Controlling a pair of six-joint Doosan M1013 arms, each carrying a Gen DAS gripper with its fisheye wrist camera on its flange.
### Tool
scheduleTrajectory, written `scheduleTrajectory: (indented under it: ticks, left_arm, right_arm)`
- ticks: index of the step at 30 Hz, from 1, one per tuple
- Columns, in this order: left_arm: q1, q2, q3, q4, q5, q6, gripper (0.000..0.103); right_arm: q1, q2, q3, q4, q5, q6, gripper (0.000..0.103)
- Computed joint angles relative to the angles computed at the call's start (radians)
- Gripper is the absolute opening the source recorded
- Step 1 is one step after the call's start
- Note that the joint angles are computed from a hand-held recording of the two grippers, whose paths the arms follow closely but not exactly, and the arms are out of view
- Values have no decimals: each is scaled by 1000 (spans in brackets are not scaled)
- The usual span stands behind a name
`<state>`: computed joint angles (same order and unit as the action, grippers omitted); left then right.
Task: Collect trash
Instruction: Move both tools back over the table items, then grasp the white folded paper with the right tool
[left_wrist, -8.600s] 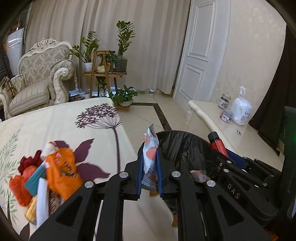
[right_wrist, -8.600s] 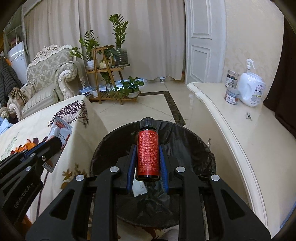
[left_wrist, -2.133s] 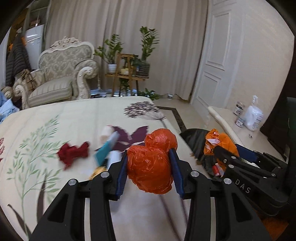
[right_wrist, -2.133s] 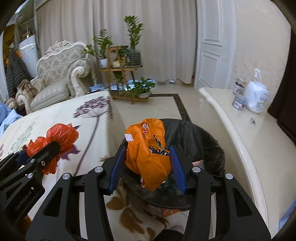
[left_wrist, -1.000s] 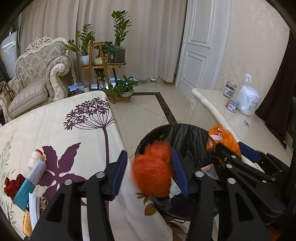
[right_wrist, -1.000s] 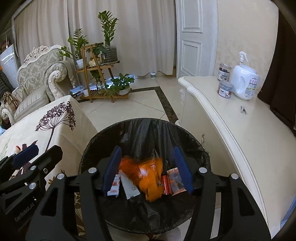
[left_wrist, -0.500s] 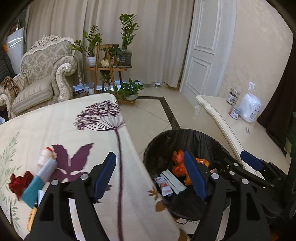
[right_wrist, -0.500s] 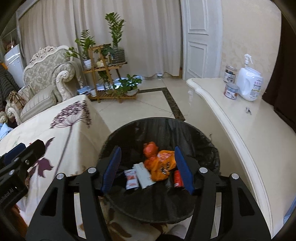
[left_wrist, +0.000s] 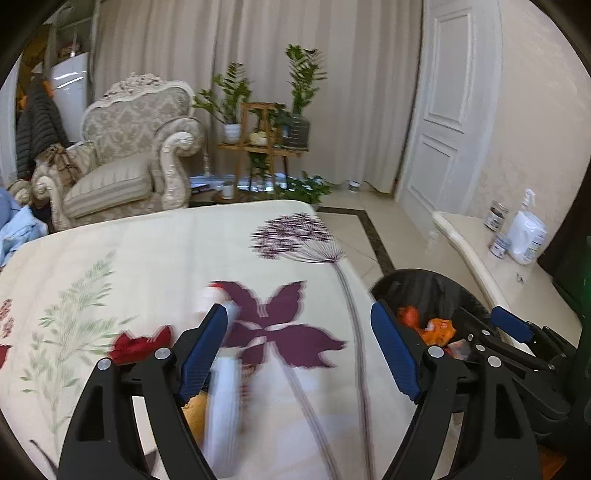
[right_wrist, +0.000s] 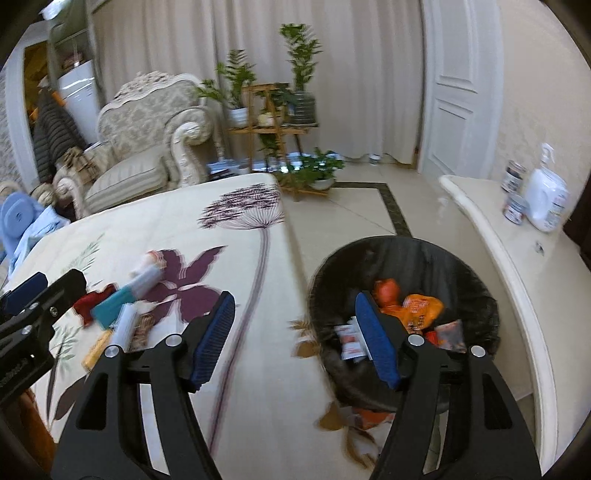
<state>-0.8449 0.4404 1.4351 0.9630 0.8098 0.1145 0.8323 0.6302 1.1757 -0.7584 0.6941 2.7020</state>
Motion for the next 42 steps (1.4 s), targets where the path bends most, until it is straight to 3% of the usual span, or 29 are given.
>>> scheduleTrajectory:
  ticks: [12,22,24,27,29,33,42]
  left_arm:
    - [4,-110,169,59,117,-147,79]
    - [19,-174,279,49,153,-237,79]
    - [22,-185,297,48,150,-253,79]
    - [28,-192,310,41,144,-266,79]
    - [31,-196,318,38,135,-275,79]
    - [33,-200,327,38,127,-285,79]
    - [38,-192,320,27,99,-276,79]
  right_arm:
    - [56,48,-85,143,-2,-186,66]
    - [82,111,-180,251,58,-331,64]
    - [82,119,-189,266,70,-349,55]
    - [80,124,-195,291,85,-370,49]
    - [78,122,-192,308,83,-382,36]
    - [75,120,-188,341,77,-408,21]
    - [64,87,-141,307,54,-369,19]
